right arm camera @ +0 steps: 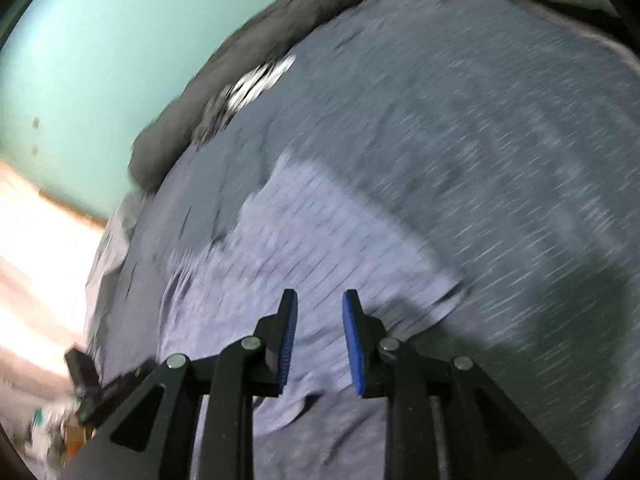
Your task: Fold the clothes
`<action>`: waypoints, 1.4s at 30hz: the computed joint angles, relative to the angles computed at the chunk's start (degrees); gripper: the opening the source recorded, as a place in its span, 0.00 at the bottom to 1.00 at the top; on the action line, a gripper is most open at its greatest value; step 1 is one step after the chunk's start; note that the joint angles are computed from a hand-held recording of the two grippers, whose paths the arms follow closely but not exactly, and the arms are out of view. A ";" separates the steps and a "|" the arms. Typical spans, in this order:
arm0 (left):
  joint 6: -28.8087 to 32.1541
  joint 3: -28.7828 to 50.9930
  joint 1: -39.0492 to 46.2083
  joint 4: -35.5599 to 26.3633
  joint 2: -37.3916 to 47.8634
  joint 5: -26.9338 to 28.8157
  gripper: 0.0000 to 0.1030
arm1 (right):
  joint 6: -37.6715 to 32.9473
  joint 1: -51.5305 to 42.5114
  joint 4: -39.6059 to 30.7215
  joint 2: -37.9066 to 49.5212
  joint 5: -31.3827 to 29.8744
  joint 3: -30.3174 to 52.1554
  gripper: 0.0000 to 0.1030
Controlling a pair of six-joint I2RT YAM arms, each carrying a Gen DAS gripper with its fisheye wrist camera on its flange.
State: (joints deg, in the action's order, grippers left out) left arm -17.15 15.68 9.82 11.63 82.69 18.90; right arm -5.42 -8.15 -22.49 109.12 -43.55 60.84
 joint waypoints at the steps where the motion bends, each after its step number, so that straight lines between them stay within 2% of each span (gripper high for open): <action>1: -0.60 -0.76 -0.49 -0.51 -1.21 0.10 0.23 | -0.72 0.72 -0.81 -0.45 -0.59 -0.77 0.22; 6: -4.63 -6.16 -1.77 1.24 -4.69 1.56 0.26 | -0.58 2.81 -4.86 0.41 -5.57 -3.63 0.23; 9: -5.12 -8.56 -1.06 0.83 -7.55 2.66 0.27 | 0.98 4.51 -3.44 0.24 -5.82 -6.17 0.26; 11: -5.06 -9.72 -0.26 0.50 -8.87 3.72 0.27 | 3.24 4.44 -1.78 0.85 -8.25 -7.45 0.29; 17: -5.40 -9.98 -1.59 4.11 -6.06 3.76 0.27 | 11.24 5.88 6.15 1.08 -8.03 -9.64 0.30; 22: -4.59 -9.85 1.79 3.60 -7.61 6.01 0.26 | 16.22 6.77 10.75 2.80 -7.62 -8.98 0.30; 25: -4.36 -9.33 2.14 2.42 -8.88 6.75 0.26 | 17.17 5.70 11.03 4.44 -7.09 -7.99 0.30; 28: -4.90 -8.89 1.65 3.92 -6.99 7.57 0.26 | 16.95 5.75 11.46 4.41 -6.09 -7.75 0.30; 30: -4.83 -8.64 0.11 3.81 -6.84 5.94 0.26 | 16.44 5.88 11.51 4.21 -5.67 -7.61 0.30; 35: -4.57 -8.40 -1.09 3.91 -5.83 5.21 0.26 | 14.31 6.36 10.70 4.43 -5.44 -7.04 0.07; 42: -6.30 -7.78 -4.10 3.90 -6.32 4.69 0.26 | 15.51 6.02 13.97 3.09 -6.44 -8.51 0.01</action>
State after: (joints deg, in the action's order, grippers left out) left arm -23.44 7.90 5.71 15.53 76.37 23.59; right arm 10.09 -2.13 -8.51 112.21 -49.99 52.33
